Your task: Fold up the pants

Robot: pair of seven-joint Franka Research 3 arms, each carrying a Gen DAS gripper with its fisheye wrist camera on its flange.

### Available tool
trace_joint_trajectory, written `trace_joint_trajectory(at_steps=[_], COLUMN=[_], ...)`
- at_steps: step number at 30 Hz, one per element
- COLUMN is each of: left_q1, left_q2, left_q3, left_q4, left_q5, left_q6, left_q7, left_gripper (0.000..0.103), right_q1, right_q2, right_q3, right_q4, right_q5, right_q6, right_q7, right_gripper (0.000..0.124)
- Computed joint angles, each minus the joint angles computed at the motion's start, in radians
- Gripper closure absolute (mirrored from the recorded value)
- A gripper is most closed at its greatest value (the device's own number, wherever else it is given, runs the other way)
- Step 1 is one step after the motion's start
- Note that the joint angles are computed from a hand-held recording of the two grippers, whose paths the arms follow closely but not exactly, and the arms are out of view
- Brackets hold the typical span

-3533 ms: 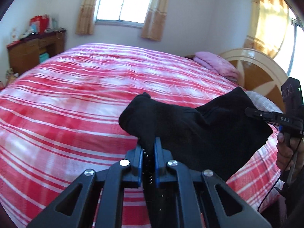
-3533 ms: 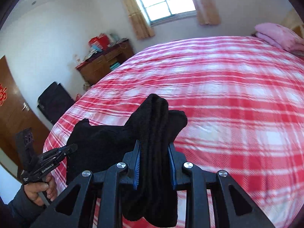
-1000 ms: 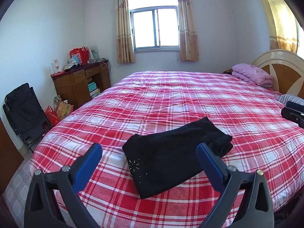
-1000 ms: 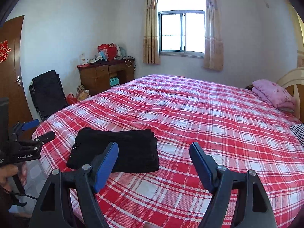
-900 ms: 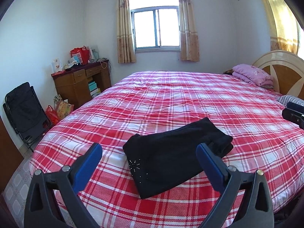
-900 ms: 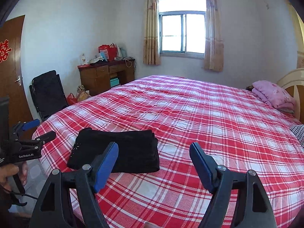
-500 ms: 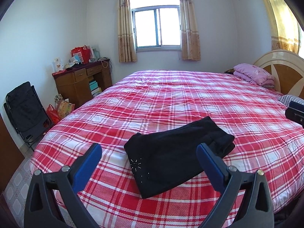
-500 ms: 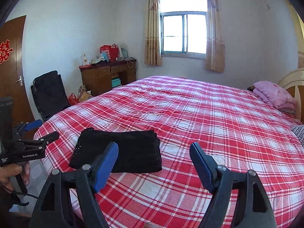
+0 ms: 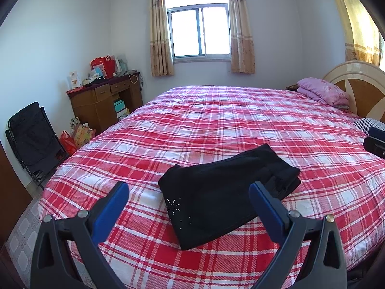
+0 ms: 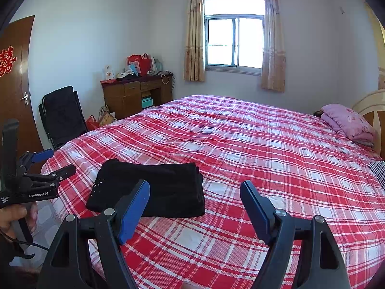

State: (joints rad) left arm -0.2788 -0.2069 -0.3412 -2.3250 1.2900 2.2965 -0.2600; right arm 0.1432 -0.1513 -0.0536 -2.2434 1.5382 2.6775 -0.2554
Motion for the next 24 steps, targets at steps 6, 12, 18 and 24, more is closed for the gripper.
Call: trace_joint_trajectory(at_steps=[6,12,18,24], left_q1=[-0.002,-0.01,-0.008,-0.007], left_q2=[0.003,0.001,0.006,0.003], left_q3=[-0.004,-0.007,-0.004,0.001], left_q4=[0.006,0.009,0.011,0.0], left_q5=[-0.006,0.007,-0.012,-0.007], left_q6=[-0.022,-0.043,-0.041,-0.023], left_q7=[0.002,-0.016,-0.013,-0.022], left_gripper=[0.001,0.0,0.0,0.0], right_q1=[0.002,0.004,0.009,0.014], right_q2=[-0.008,-0.01,-0.012,-0.008], right_q3=[0.0,0.004,0.01,0.016], right_q4=[-0.006,-0.009,-0.015,-0.018], right_q5=[0.025,0.048,0.064,0.069], right_q6=[-0.001,0.008,0.024,0.036], right_q7=[-0.03,-0.066,-0.099,-0.12], right_gripper=[0.045,0.045,0.045,0.045])
